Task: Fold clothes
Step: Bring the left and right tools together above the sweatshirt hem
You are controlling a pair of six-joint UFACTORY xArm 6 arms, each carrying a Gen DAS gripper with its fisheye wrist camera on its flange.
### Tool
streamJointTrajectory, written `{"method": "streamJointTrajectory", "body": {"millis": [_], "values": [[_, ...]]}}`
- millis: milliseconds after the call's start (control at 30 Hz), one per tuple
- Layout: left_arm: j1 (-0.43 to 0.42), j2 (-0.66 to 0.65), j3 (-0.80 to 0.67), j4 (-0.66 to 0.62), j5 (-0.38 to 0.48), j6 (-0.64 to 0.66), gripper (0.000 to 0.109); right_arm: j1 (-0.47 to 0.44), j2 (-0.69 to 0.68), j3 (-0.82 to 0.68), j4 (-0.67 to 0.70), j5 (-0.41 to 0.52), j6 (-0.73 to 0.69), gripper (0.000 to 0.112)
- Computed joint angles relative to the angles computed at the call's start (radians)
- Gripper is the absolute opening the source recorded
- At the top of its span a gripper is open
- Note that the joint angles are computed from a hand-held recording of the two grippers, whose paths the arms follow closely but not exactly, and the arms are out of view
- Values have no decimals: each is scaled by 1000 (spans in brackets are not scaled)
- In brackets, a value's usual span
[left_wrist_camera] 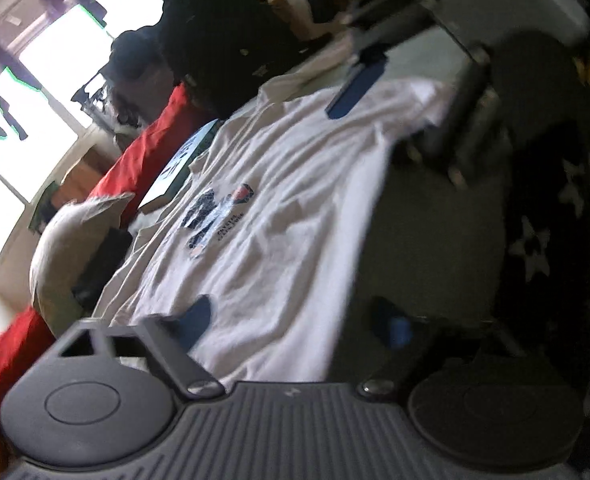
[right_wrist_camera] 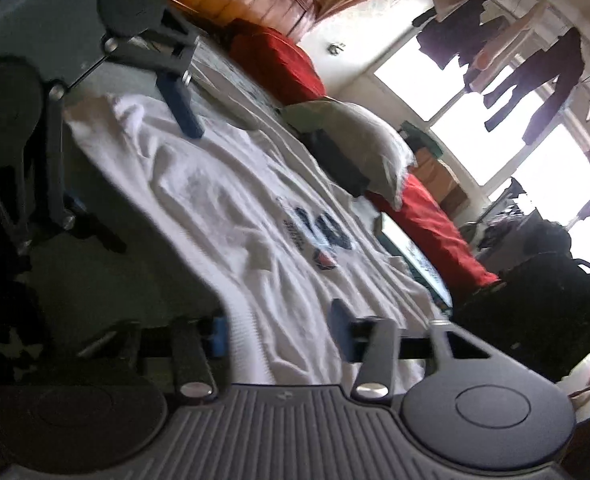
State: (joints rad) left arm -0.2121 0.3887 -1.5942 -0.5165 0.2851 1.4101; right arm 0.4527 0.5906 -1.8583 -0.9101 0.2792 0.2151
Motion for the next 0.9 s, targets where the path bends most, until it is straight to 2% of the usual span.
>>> {"method": "streamJointTrajectory", "body": {"millis": [33,67,133,300,433,500,600,700,733,767,800,833,900], "values": [[5,-2,-2,20,18,-18,35,1,-3,5,56,-4,-48,28],[11,0,-11,41,39,-46,18,5,-3,7,132,-1,-113,15],[21,7,-36,68,76,-85,9,13,-3,4,292,18,-248,11],[55,5,-95,88,223,-134,5,29,-28,4,678,117,-557,8],[83,12,-139,130,344,-202,5,33,-39,-5,884,225,-664,8],[91,10,-147,137,378,-227,15,30,-39,-6,921,253,-664,11],[110,-6,-170,132,468,-239,19,14,-59,-25,1034,335,-692,21],[139,-9,-218,59,539,-204,27,-9,-122,27,1131,316,-722,33],[144,3,-244,40,542,-207,36,-19,-131,29,1151,300,-709,38],[146,20,-273,26,526,-216,49,-27,-122,15,1148,283,-677,46],[144,47,-308,22,504,-239,55,-33,-98,-13,1124,266,-629,53],[139,83,-352,32,478,-276,63,-40,-72,-44,1098,252,-578,55],[140,177,-475,53,499,-374,64,-54,-17,-114,1039,230,-469,56]]}}
